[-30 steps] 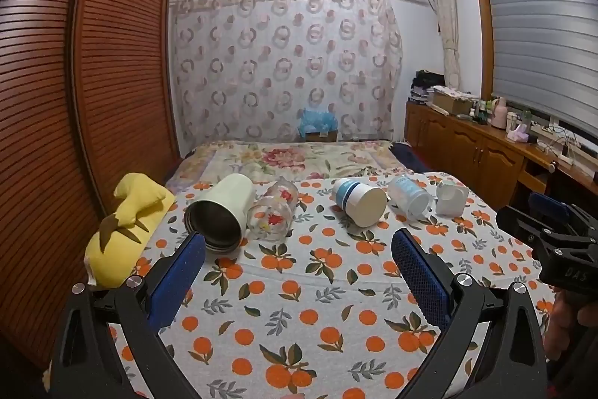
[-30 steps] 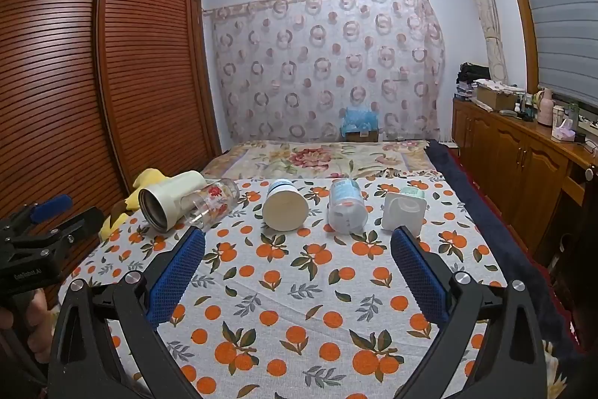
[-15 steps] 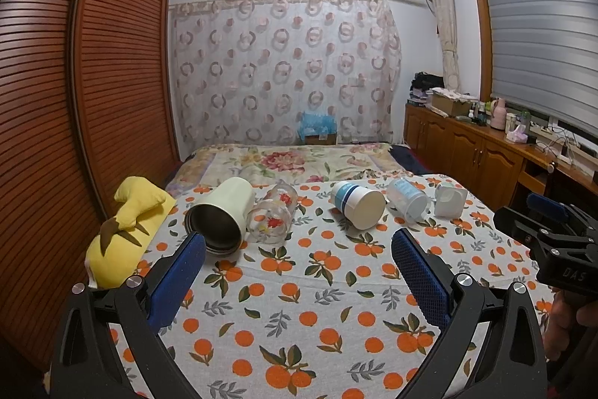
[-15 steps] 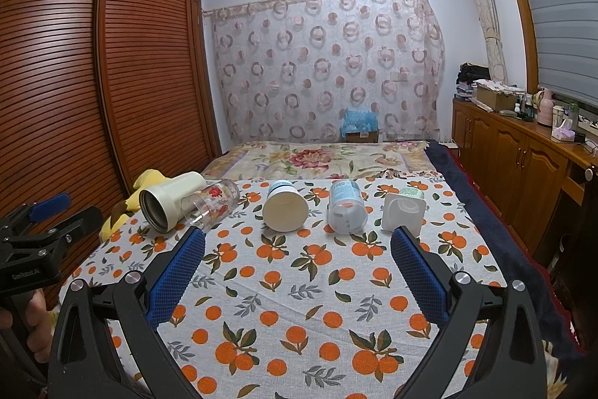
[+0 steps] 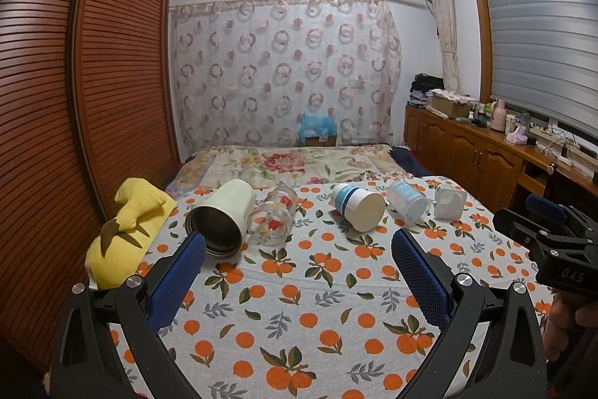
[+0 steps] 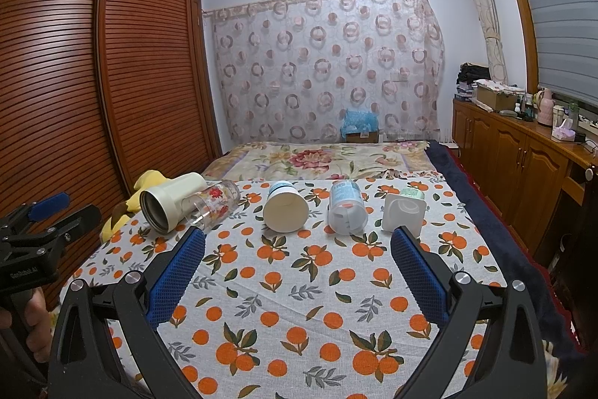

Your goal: Flip cup upside down

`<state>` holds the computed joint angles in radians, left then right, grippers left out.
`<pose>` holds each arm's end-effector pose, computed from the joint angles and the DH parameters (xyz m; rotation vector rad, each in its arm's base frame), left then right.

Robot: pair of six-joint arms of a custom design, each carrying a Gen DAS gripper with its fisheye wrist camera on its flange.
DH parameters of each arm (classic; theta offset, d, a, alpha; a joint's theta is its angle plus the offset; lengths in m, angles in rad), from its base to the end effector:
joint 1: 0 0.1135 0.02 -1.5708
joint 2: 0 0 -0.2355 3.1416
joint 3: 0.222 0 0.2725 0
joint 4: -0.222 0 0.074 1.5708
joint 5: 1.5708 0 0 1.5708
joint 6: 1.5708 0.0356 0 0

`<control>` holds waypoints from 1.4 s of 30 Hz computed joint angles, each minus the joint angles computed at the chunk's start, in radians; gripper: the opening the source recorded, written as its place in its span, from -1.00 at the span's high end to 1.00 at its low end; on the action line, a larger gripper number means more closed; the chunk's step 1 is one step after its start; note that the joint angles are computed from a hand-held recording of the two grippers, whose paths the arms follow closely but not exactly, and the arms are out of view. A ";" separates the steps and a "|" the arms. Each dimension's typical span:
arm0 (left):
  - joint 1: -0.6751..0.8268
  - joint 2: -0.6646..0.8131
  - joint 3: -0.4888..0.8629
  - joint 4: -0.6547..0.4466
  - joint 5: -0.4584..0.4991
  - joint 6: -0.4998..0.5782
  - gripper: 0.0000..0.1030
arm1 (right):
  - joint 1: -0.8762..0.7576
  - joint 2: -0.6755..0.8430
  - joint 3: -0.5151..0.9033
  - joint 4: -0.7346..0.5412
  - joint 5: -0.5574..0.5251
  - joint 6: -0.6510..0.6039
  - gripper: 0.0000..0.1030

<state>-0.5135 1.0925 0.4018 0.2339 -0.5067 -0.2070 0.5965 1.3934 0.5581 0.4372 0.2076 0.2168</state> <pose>0.2254 -0.1073 0.1531 -0.0130 1.9669 0.0442 0.2536 0.1634 0.1463 -0.2378 1.9600 0.3291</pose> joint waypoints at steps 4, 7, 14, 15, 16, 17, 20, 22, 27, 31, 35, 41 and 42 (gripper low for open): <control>0.000 0.000 -0.002 0.004 0.000 0.000 -0.87 | 0.000 0.001 0.001 0.000 0.000 0.000 -0.95; 0.000 0.001 -0.002 0.005 0.000 0.001 -0.87 | 0.000 0.002 0.000 0.002 0.000 0.000 -0.95; -0.001 -0.008 -0.002 -0.004 0.001 0.000 -0.87 | 0.001 0.006 0.003 0.003 0.000 0.002 -0.95; -0.001 -0.007 -0.001 -0.004 0.000 0.000 -0.87 | 0.001 0.006 0.003 0.004 0.000 0.001 -0.95; -0.003 -0.010 0.001 -0.010 -0.002 -0.001 -0.87 | 0.001 0.007 0.003 0.004 0.000 0.001 -0.95; -0.003 -0.011 0.001 -0.012 -0.002 -0.002 -0.87 | 0.001 0.007 0.003 0.004 0.000 0.002 -0.95; -0.002 -0.007 -0.002 -0.004 0.000 0.000 -0.87 | 0.001 0.006 0.003 0.003 0.001 0.002 -0.95; -0.002 -0.007 -0.002 -0.003 0.000 0.000 -0.87 | 0.001 0.006 0.003 0.003 0.000 0.002 -0.95; -0.002 -0.008 0.000 -0.007 -0.001 -0.001 -0.87 | 0.000 0.004 0.003 0.001 -0.001 0.002 -0.95; -0.004 -0.011 0.001 -0.011 -0.003 -0.002 -0.87 | 0.000 0.004 0.003 0.002 -0.001 0.002 -0.95; -0.004 -0.011 0.001 -0.012 -0.002 -0.002 -0.87 | 0.000 0.005 0.002 0.003 -0.001 0.003 -0.95; -0.007 -0.009 0.000 -0.010 -0.006 -0.003 -0.87 | -0.001 0.007 0.001 0.005 -0.002 0.003 -0.95; -0.007 -0.009 0.000 -0.010 -0.006 -0.003 -0.87 | -0.001 0.007 0.001 0.004 -0.002 0.005 -0.95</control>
